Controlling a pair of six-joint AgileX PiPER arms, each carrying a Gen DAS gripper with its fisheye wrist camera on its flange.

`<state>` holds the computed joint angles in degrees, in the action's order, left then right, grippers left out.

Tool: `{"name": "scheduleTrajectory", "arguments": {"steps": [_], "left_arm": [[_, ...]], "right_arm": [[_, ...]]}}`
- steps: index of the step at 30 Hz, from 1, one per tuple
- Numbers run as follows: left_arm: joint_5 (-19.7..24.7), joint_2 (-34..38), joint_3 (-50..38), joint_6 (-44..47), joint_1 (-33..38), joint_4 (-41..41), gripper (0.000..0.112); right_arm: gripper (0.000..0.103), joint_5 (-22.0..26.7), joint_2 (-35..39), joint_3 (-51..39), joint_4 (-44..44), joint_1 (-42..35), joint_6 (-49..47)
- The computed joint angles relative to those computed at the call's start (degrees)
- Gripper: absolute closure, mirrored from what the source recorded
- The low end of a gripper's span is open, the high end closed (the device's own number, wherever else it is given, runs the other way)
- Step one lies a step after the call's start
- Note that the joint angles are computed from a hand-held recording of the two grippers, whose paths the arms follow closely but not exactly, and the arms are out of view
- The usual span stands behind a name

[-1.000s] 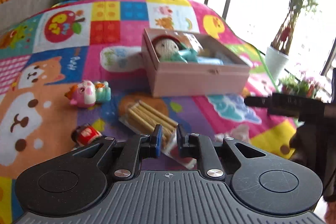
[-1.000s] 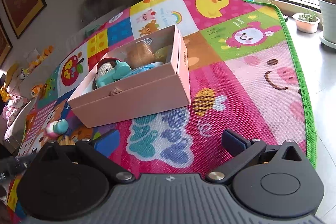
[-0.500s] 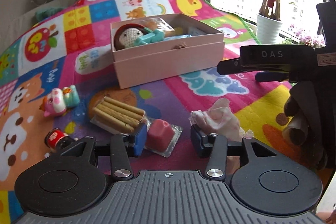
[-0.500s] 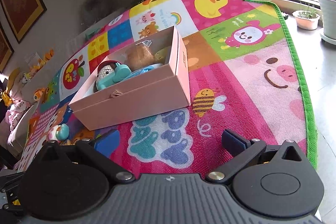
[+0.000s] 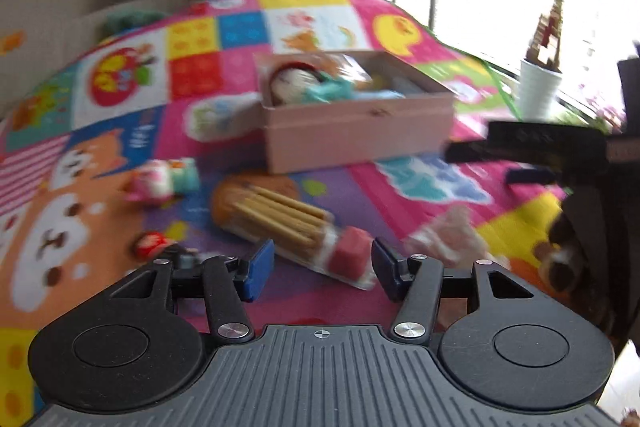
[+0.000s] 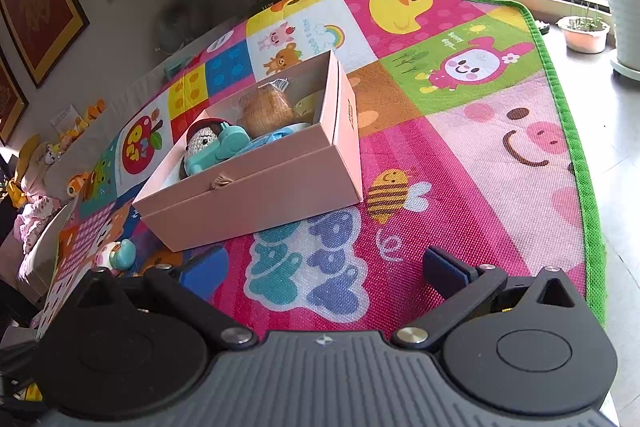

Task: Organize objects
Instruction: 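Grasp the wafer-stick snack pack with the left gripper and lift it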

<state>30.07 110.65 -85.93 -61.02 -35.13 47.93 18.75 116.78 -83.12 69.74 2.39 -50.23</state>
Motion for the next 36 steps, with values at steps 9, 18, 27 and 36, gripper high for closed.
{"name": "scheduleTrajectory", "arguments": {"steps": [9,18,27,36], "left_arm": [[4.8,-2.2,2.2,-16.1,3.9,3.1,0.055],[4.2,8.7,-15.5,6.8,7.1,-25.7,0.055],[15.9,23.3,-38.1,15.6,4.9,-20.2,0.053],[9.6,16.7,-24.9,17.5,4.0,-17.4,0.051]], "right_arm": [[0.000,0.6,-0.1,0.6,3.1,-0.5,-2.5],[0.000,0.7,0.0,0.5,3.0,-0.5,-2.5],[0.000,0.7,0.0,0.5,3.2,-0.5,-2.7],[0.000,0.3,0.1,0.2,2.0,-0.3,-1.6]]}}
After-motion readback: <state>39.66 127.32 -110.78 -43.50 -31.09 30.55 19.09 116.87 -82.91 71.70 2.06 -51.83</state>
